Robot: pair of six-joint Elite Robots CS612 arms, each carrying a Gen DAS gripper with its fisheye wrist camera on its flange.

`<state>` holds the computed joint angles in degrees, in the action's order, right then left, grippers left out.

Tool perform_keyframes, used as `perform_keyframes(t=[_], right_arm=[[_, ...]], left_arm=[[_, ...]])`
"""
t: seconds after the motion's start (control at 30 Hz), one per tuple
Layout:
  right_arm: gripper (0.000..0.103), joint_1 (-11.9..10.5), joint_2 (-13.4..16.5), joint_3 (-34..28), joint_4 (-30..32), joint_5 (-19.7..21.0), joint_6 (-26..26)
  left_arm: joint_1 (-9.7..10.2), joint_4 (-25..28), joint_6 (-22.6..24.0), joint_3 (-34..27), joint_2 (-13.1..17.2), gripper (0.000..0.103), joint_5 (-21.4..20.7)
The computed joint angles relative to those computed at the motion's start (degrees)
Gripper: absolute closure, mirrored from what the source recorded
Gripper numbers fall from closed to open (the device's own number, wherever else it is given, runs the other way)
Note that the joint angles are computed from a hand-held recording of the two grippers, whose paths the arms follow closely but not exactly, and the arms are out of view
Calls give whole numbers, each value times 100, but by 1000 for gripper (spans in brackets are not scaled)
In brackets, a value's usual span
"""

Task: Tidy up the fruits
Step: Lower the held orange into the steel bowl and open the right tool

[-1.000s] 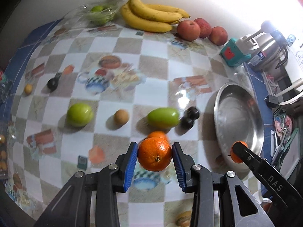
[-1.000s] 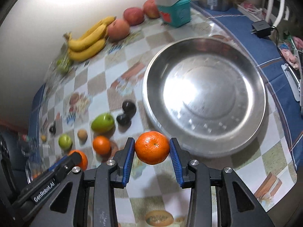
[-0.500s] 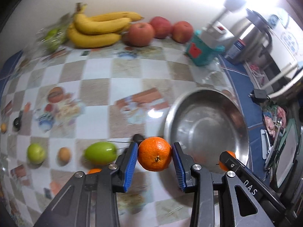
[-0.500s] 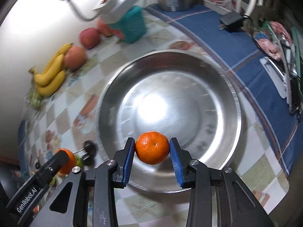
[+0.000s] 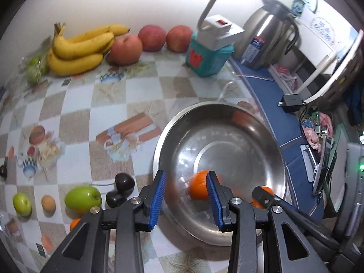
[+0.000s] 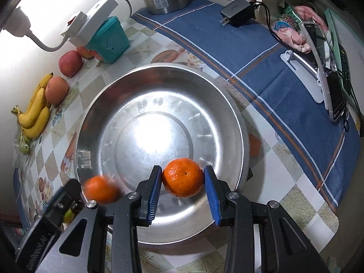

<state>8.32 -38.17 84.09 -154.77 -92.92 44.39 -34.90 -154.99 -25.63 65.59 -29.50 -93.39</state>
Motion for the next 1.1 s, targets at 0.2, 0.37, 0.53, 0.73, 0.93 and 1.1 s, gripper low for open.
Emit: perform_keyframes(t=[0.2, 0.37, 0.53, 0.73, 0.93, 1.1], right_arm=[[64, 6, 54, -84, 138, 30, -43], [64, -3, 96, -127, 266, 120, -47], [64, -11, 124, -154, 364, 180, -41], [64, -4, 162, -224, 510, 178, -30], [58, -9, 130, -177, 496, 213, -8], [46, -3, 116, -184, 408, 194, -17]], left_arm=[[-1, 231, -46, -14, 1, 63, 77], [30, 401, -201, 22, -31, 63, 194], [60, 583, -394, 63, -75, 63, 326], [107, 691, -599, 124, -122, 59, 403], [151, 834, -767, 133, -135, 46, 472], [187, 866, -921, 198, -181, 35, 559]])
